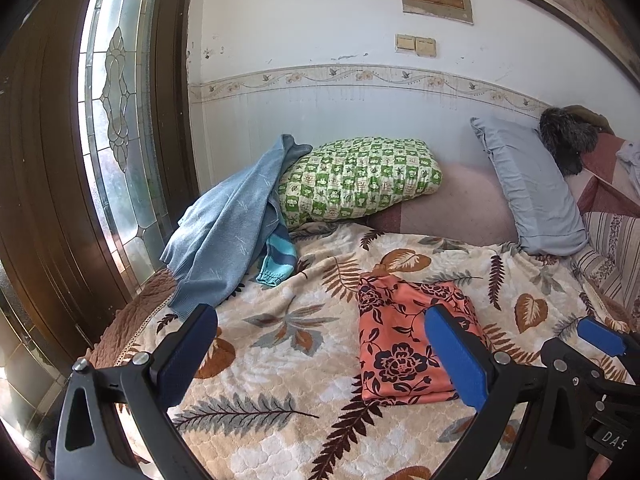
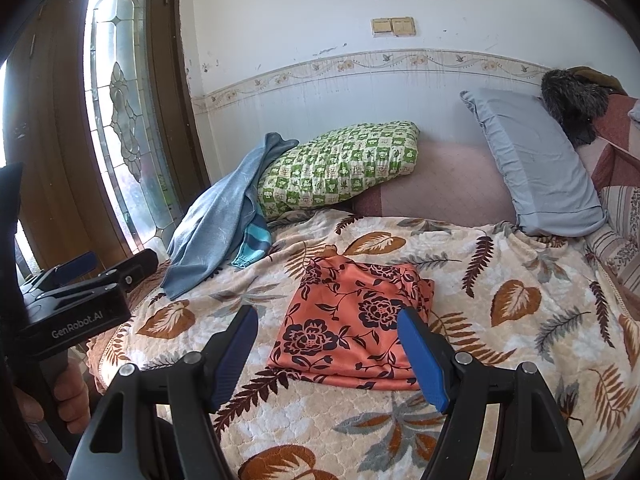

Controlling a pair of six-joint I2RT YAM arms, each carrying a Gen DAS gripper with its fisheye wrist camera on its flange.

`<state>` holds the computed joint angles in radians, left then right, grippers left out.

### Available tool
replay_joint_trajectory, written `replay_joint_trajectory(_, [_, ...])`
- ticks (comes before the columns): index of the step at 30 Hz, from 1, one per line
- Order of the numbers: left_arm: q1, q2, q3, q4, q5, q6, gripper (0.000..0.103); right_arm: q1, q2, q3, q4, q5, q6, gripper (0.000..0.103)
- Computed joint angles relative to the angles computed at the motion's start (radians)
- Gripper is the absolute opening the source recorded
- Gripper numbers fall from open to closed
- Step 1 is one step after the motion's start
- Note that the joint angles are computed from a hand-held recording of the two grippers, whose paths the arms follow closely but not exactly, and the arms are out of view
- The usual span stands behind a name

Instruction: Fold small clothes

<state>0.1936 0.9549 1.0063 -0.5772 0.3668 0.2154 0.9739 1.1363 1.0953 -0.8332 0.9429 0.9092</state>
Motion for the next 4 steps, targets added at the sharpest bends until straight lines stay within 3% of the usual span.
replay_joint_trajectory(4, [0.018, 0.067, 0.014, 0.032, 0.046, -0.019, 0.103, -0.047, -0.006, -0.024, 0.067, -0.04, -0.073, 0.076])
